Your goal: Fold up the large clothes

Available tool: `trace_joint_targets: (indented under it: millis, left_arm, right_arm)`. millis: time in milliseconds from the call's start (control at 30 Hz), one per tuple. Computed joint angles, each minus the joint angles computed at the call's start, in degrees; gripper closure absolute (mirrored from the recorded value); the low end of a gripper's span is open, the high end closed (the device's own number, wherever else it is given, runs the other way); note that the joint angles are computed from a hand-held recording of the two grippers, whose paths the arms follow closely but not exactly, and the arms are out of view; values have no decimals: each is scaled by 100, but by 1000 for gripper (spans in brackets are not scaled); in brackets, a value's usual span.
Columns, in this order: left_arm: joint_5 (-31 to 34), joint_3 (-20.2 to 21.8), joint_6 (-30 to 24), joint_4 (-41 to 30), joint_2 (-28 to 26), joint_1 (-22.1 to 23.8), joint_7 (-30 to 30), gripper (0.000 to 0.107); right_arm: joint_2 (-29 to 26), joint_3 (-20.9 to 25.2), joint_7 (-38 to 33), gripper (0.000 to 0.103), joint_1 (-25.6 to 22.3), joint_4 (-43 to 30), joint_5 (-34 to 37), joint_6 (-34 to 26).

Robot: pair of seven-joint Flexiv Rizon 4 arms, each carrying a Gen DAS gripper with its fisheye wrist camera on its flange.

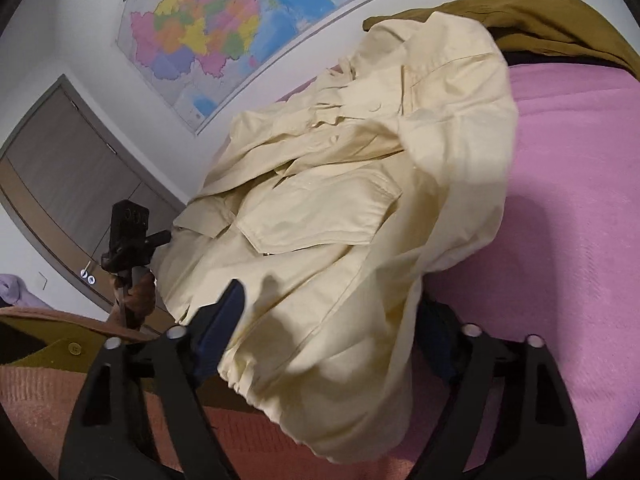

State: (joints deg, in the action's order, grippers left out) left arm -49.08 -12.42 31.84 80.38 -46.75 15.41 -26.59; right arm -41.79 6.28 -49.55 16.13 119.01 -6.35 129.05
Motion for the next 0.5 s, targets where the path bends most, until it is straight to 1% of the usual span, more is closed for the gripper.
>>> trace_joint_targets:
  millis: [33, 67, 133, 200, 267, 333, 367, 400, 433, 467, 500]
  left_arm:
    - [38, 40, 130, 22, 11, -44, 33, 25]
    - [96, 115, 388, 130, 95, -138, 13, 33]
    - [171, 140, 522, 178, 127, -152, -6, 37]
    - [155, 95, 488, 181, 114, -95, -20, 36]
    - [90, 4, 333, 129, 61, -24, -6, 24]
    - [23, -15, 479, 193, 78, -64, 50, 23]
    - [30, 8, 647, 253, 114, -128, 70, 26]
    - [54, 41, 765, 286, 137, -177, 23, 35]
    - [106, 77, 776, 268, 131, -196, -81, 53]
    - [215, 141, 661, 172, 100, -210, -310, 63]
    - [278, 161, 541, 111, 93, -187, -454, 69]
  right_arm:
    - [5, 10, 45, 38, -13, 9, 39, -16]
    - [-9, 100, 142, 46, -130, 42, -1, 56]
    - [-104, 358, 419, 49, -444, 200, -130, 529]
    - [-85, 369, 514, 49, -488, 341, -312, 653]
    - [-5, 246, 460, 45, -295, 416, -234, 609]
    - [20, 107, 419, 45, -83, 346, -32, 481]
    - [-6, 109, 445, 48, -60, 287, -3, 474]
    - [-79, 180, 535, 53, -140, 202, -81, 525]
    - [-201, 311, 694, 69, -285, 140, -199, 680]
    - [-321, 426, 886, 76, -412, 94, -287, 855]
    - [-393, 467, 989, 79, -475, 90, -370, 1047]
